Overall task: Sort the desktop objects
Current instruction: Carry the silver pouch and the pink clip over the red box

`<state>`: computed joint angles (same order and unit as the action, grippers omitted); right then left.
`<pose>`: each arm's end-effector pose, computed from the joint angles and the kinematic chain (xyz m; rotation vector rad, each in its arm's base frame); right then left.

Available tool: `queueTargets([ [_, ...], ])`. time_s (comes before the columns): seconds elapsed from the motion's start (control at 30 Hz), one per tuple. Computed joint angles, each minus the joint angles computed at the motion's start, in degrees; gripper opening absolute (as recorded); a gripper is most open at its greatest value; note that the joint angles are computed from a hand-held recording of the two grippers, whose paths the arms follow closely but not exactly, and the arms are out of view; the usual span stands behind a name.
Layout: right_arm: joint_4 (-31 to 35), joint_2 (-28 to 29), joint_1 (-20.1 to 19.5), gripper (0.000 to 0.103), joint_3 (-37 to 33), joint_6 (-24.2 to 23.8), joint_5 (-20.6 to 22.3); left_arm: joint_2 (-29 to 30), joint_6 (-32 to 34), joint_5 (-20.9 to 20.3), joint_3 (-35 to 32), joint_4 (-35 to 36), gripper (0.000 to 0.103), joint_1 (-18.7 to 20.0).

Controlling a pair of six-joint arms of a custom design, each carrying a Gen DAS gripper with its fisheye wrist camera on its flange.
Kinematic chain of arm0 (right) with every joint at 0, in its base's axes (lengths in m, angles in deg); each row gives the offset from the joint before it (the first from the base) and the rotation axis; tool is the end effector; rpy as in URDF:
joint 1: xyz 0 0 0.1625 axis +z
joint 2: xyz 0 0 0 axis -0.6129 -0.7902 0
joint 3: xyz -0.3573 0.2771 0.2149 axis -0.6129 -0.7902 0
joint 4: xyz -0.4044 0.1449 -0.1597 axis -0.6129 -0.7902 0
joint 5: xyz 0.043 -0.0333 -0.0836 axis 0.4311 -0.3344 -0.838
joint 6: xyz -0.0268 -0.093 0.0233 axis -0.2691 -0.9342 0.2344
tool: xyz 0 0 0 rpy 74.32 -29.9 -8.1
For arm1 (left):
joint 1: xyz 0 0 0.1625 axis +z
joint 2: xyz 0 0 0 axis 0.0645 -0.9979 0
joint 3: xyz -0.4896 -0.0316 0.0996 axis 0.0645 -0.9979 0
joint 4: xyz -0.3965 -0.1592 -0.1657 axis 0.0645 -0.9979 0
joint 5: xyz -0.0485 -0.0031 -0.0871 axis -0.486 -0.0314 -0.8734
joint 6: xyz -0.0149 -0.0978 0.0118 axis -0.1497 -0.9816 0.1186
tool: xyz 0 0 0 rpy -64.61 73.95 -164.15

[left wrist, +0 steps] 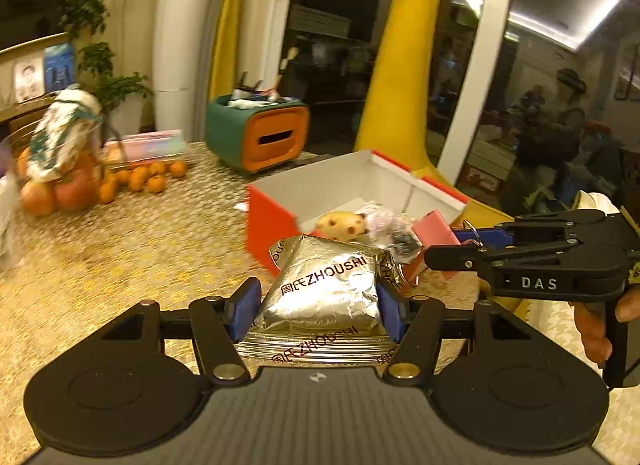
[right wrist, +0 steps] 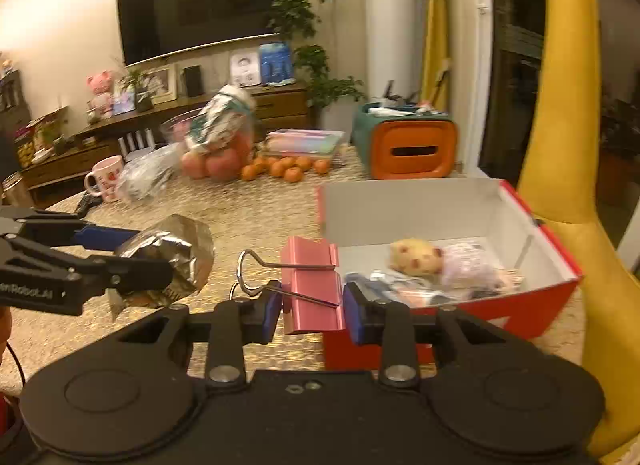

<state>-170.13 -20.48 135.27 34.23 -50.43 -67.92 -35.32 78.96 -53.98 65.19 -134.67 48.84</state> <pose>0.2363 -0.8212 0.2416 1.3171 -2.4509 0.7462 -0.2766 -0.7057 0.2048 0.3774 2.2681 -1.1848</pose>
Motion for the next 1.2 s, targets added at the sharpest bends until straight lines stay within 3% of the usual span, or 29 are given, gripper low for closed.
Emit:
queueTargets([
  [0.07,-0.18,-0.04,-0.49,0.033,-0.68,0.07,-0.08,1.06,0.04,-1.1,-1.71,0.75,0.06,0.06],
  [0.17,-0.48,0.27,-1.17,0.033,-1.94,0.5,-0.52,2.7,1.58,-2.88,-4.21,1.07,0.042,0.12],
  [0.27,-0.11,0.8,-1.75,0.033,-3.66,1.3,-0.89,4.74,3.55,-3.85,-7.38,1.73,0.041,0.45],
  [0.33,0.89,1.69,-2.01,0.033,-5.49,1.27,-1.36,6.75,6.15,-4.13,-10.59,2.72,0.032,1.25],
  [0.47,3.46,3.65,-2.06,0.033,-9.63,4.09,-3.5,7.14,1.57,-5.67,-12.28,6.59,0.031,3.6],
  [0.63,2.41,4.45,-2.23,0.033,-10.63,1.89,-3.86,6.09,-1.83,-7.27,-9.86,10.54,0.032,4.52],
  [0.67,2.86,4.69,-2.24,0.033,-10.96,2.32,-4.03,6.12,-2.3,-7.02,-9.57,11.36,0.033,4.59],
  [0.73,3.56,5.07,-2.33,0.033,-11.69,2.6,-4.17,6.03,-3.47,-7.15,-9.0,12.89,0.05,4.83],
  [0.77,3.52,5.17,-2.33,0.033,-11.71,2.57,-4.23,6.04,-3.63,-7.47,-8.7,12.92,0.064,4.95],
  [0.8,3.54,5.24,-2.32,0.033,-11.75,2.61,-4.29,6.1,-3.48,-7.68,-8.39,12.41,0.068,5.02],
  [0.87,3.65,5.21,-2.39,0.033,-11.66,2.81,-4.22,6.17,-3.76,-7.89,-7.93,12.29,0.068,5.08],
  [0.97,3.34,5.03,-2.44,0.033,-11.23,2.57,-4.3,6.26,-4.4,-9.05,-7.62,13.62,0.081,5.25],
  [1.07,3.58,5.16,-2.47,0.033,-11.63,2.7,-4.38,6.69,-4.43,-9.64,-7.66,15.05,0.085,5.42],
  [1.2,3.6,5.32,-2.48,0.033,-11.9,2.54,-4.6,7.68,-5.21,-9.85,-8.4,17.27,0.099,5.9],
])
